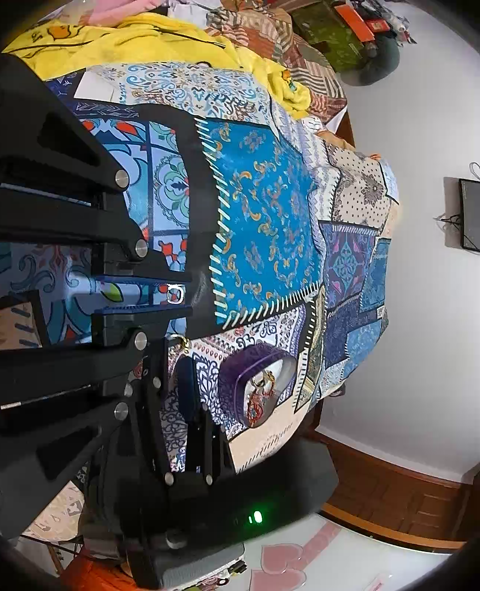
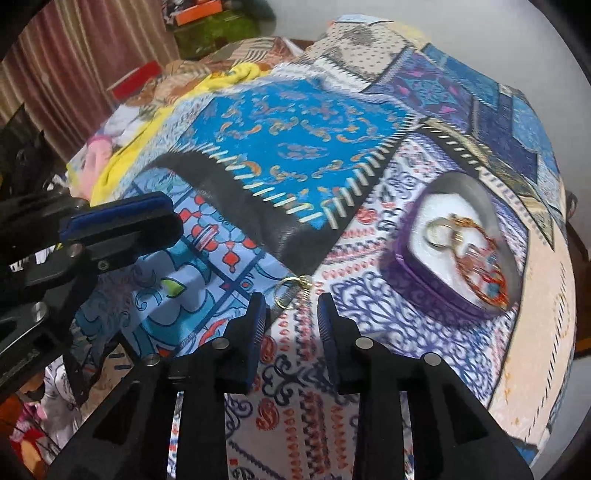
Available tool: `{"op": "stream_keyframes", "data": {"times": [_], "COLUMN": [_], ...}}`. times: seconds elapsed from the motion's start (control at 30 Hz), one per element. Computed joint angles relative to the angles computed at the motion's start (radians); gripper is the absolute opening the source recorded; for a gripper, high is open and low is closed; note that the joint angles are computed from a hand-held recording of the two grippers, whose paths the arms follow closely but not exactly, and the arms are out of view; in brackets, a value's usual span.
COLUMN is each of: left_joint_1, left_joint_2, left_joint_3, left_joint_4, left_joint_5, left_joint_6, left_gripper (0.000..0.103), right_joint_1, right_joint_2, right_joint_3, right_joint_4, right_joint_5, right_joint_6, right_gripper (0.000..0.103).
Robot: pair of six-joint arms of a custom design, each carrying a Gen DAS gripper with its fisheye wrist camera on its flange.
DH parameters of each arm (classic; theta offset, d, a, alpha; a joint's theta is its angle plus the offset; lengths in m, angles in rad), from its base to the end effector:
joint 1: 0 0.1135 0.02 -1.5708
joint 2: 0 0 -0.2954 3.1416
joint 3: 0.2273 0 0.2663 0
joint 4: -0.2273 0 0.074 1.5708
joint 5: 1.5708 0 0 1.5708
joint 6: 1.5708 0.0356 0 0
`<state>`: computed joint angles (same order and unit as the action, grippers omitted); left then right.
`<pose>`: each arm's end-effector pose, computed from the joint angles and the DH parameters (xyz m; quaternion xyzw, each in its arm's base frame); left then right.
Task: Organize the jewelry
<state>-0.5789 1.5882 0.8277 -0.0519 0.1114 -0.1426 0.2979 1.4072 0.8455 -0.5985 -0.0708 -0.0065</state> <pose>0.2738 -0.1837 0.1941 0.2209 0.9011 -0.1789 0.3276 0.2546 0.0808 0.2171 -0.1555 0.9660 0.0639 0.1965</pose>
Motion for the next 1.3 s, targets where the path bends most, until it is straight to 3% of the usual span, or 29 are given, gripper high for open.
{"op": "stream_keyframes", "data": {"times": [0.17,0.2,0.27,0.37,0.87,1.3], "left_joint_1": [0.014,0.016,0.018,0.014,-0.023,-0.087], "left_joint_2": [0.005,0.006,0.009,0.013,0.011,0.107], "left_joint_3": [-0.002,-0.001,0.001,0.007,0.038,0.198], "left_joint_4": [0.001,0.002,0.002,0.003,-0.013,-0.032], "left_joint_5": [0.009,0.011,0.013,0.011,0.000,0.004], "left_joint_6": [0.002,0.002,0.002,-0.001,-0.010,-0.001], "left_gripper": [0.008,0.008,0.008,0.008,0.008,0.008], "right_joint_1": [0.005,0.000,-0.005,-0.014,-0.077,-0.326], "right_joint_2": [0.018,0.009,-0.001,-0.014,-0.192,-0.285], "right_joint_3": [-0.014,-0.021,-0.030,-0.028,-0.064,-0.033], "right_joint_4": [0.050,0.053,0.060,0.045,0.014,0.001], "right_joint_5": [0.008,0.011,0.012,0.016,0.015,-0.059], "right_joint_6": [-0.001,-0.003,-0.001,0.012,0.018,-0.027], "right_gripper": [0.025,0.018,0.017,0.006,0.006,0.006]}}
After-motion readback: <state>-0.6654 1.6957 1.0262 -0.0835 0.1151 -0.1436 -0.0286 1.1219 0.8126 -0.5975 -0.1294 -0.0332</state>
